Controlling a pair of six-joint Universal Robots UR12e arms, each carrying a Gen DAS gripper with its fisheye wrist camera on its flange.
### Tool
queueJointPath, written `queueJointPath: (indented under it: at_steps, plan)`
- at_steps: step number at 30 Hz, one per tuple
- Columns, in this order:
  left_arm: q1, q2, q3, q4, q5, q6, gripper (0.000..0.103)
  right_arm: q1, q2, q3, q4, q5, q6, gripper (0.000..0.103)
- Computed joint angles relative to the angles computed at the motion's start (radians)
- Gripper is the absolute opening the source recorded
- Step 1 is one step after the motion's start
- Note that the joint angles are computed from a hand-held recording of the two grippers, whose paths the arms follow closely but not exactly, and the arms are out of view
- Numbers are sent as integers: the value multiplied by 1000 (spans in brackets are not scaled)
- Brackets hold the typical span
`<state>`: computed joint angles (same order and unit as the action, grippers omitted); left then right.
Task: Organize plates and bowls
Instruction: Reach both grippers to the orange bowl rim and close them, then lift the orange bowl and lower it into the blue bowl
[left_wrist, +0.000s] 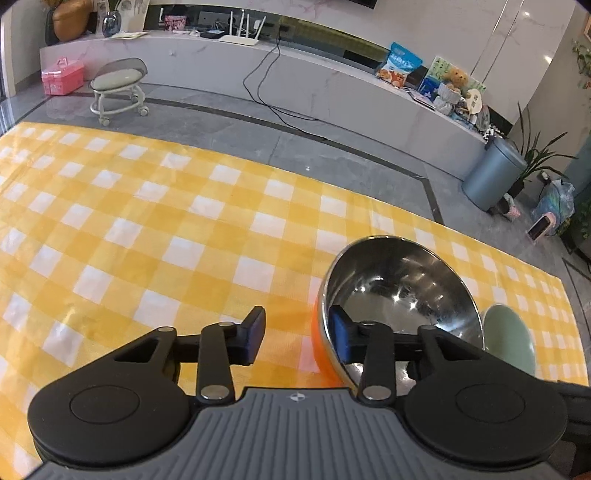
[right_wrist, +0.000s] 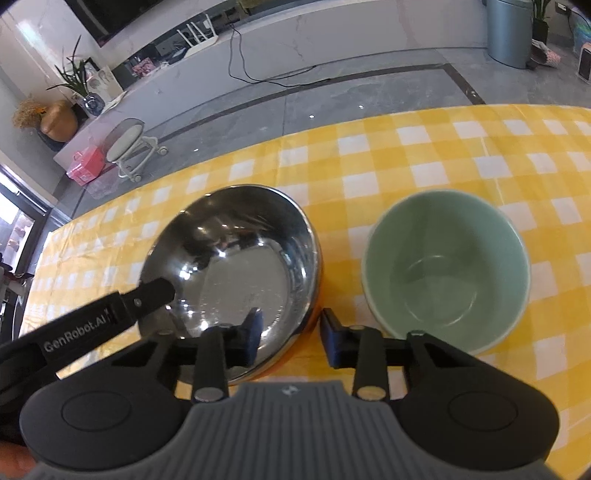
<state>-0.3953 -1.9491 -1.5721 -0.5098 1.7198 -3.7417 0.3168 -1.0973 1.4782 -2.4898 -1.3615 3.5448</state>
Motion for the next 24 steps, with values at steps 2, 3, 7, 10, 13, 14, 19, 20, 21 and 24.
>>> queueJointPath:
  at_steps: [2, 3, 7, 10, 13, 14, 19, 20, 21, 24]
  plan:
    - [1, -1, -2, 11, -14, 6, 36, -2, 2, 1, -6, 6, 8, 28]
    - [1, -2, -1, 12, -21, 10, 29, -3, 3, 2, -8, 12, 7, 28]
    - [-9, -8, 19, -14, -11, 26, 11, 3, -1, 1, -1, -11, 2, 24]
    - [-14, -7, 25, -20, 3, 30, 10, 4, -7, 4, 14, -14, 16, 22]
    - [-19, 0, 22, -18, 13, 39, 10, 0, -15, 13, 25, 2, 26, 21]
    - [-21, 3, 21, -20, 17, 44, 10, 0, -19, 15, 31, 5, 26, 20]
    - [-30, 23, 21, -54, 37, 42, 8, 1, -42, 32, 41, 13, 25, 17]
    - [-31, 28, 19, -60, 40, 39, 7, 2, -47, 37, 40, 15, 26, 17]
    - [-33, 34, 15, -63, 43, 35, 7, 3, -53, 42, 39, 17, 26, 16]
    - [-41, 52, 3, -75, 54, 36, 7, 3, -75, 62, 32, 24, 26, 15]
